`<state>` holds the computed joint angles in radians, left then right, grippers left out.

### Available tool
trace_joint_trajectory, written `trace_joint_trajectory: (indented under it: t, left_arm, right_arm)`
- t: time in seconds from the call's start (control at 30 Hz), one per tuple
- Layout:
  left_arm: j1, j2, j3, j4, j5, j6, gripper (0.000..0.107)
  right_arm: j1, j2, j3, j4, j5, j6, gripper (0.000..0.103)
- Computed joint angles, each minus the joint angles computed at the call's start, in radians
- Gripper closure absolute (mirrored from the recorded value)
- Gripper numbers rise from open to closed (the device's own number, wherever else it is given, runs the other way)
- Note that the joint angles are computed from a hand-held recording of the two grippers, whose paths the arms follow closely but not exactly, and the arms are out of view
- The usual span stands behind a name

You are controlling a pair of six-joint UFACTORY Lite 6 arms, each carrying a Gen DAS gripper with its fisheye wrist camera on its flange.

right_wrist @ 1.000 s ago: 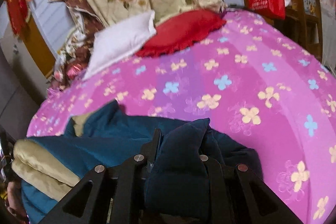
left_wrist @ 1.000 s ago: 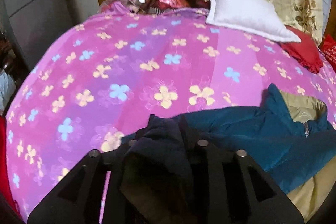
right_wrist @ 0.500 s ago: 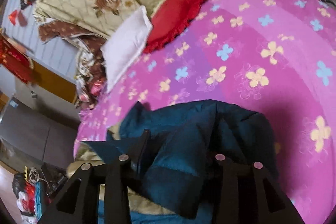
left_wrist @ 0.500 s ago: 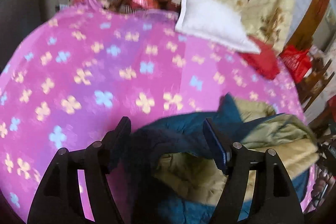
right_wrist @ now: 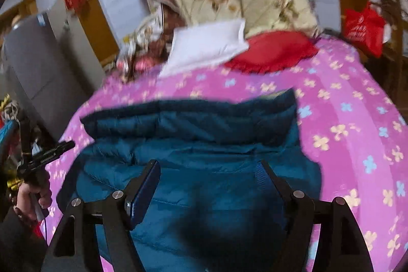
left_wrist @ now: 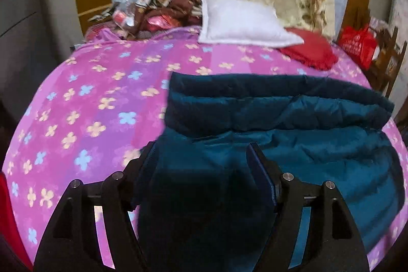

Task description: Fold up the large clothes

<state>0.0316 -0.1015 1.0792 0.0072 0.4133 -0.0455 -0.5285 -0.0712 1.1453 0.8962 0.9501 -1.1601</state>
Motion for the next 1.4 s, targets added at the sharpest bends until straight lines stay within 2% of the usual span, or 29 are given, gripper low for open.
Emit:
trace_joint_trajectory:
  t: [0.13,0.27,0.3,0.33,0.43,0.5,0.57,0.63,0.7,0.77,0.8,0.9,1.0,1.07,1.1,1.17,1.23,1.27,1.33,1.4]
  left_arm:
    - [-0.135,0.223,0.178,0.419,0.039,-0.393,0.036]
    - [-0.233,0.429,0.322,0.824,0.121,-0.707,0.036]
    - [-0.233,0.496,0.363,0.874,0.158,-0.741,0.035]
    - [-0.221,0.536,0.373,0.881,0.154,-0.769,0.035]
    - [-0.143,0.541,0.347,0.77,0.059,-0.763,0.025]
    - [-0.098,0.53,0.318,0.687,0.003,-0.737,0.022]
    - [-0.083,0.54,0.334,0.619,0.006,-0.686,0.022]
    - [-0.114,0.529,0.344,0.691,0.069,-0.758,0.023]
    - [-0.154,0.42,0.286,0.761,0.086,-0.838,0.024]
    - [-0.194,0.283,0.219,0.664,0.025,-0.761,0.024]
    - [-0.224,0.249,0.226,0.594,0.034,-0.698,0.024]
    - [-0.346,0.242,0.285,0.569,0.138,-0.699,0.024]
    - [-0.445,0.318,0.315,0.652,0.214,-0.823,0.024]
    - [-0.455,0.393,0.31,0.699,0.228,-0.901,0.024]
    - [-0.445,0.42,0.305,0.688,0.213,-0.92,0.023]
    - [-0.407,0.407,0.241,0.697,0.11,-0.989,0.023]
    - [-0.412,0.405,0.228,0.73,0.098,-1.031,0.022]
    - [-0.421,0.405,0.228,0.755,0.108,-1.049,0.022]
    - [-0.43,0.382,0.219,0.752,0.113,-1.043,0.023]
    - [-0.408,0.263,0.13,0.703,0.059,-1.009,0.023]
  right_arm:
    - [0.143,0.231,0.151,-0.138,-0.114,0.254,0.028]
    - [0.214,0.473,0.307,-0.211,-0.22,0.344,0.026]
    - [0.226,0.525,0.345,-0.245,-0.263,0.346,0.024]
    - [0.223,0.562,0.38,-0.241,-0.263,0.33,0.02]
    - [0.2,0.671,0.489,-0.2,-0.265,0.293,0.016]
    - [0.199,0.716,0.541,-0.202,-0.259,0.284,0.014]
    - [0.197,0.759,0.589,-0.187,-0.236,0.275,0.012]
    - [0.208,0.763,0.603,-0.22,-0.24,0.304,0.013]
    - [0.243,0.701,0.556,-0.34,-0.302,0.402,0.014]
    - [0.269,0.56,0.427,-0.366,-0.381,0.417,0.014]
    - [0.275,0.491,0.366,-0.316,-0.397,0.367,0.014]
    - [0.31,0.276,0.191,-0.17,-0.371,0.266,0.014]
    - [0.403,0.094,0.007,-0.278,-0.439,0.409,0.014]
    - [0.413,0.078,-0.044,-0.239,-0.408,0.407,0.014]
    - [0.416,0.094,-0.077,-0.234,-0.428,0.403,0.014]
    - [0.405,0.119,-0.134,-0.133,-0.502,0.268,0.013]
    - [0.372,0.14,-0.158,0.031,-0.521,0.088,0.01]
    - [0.362,0.157,-0.152,0.059,-0.514,0.054,0.009]
    - [0.373,0.162,-0.146,0.022,-0.524,0.088,0.008]
    - [0.384,0.13,-0.152,-0.07,-0.537,0.18,0.009]
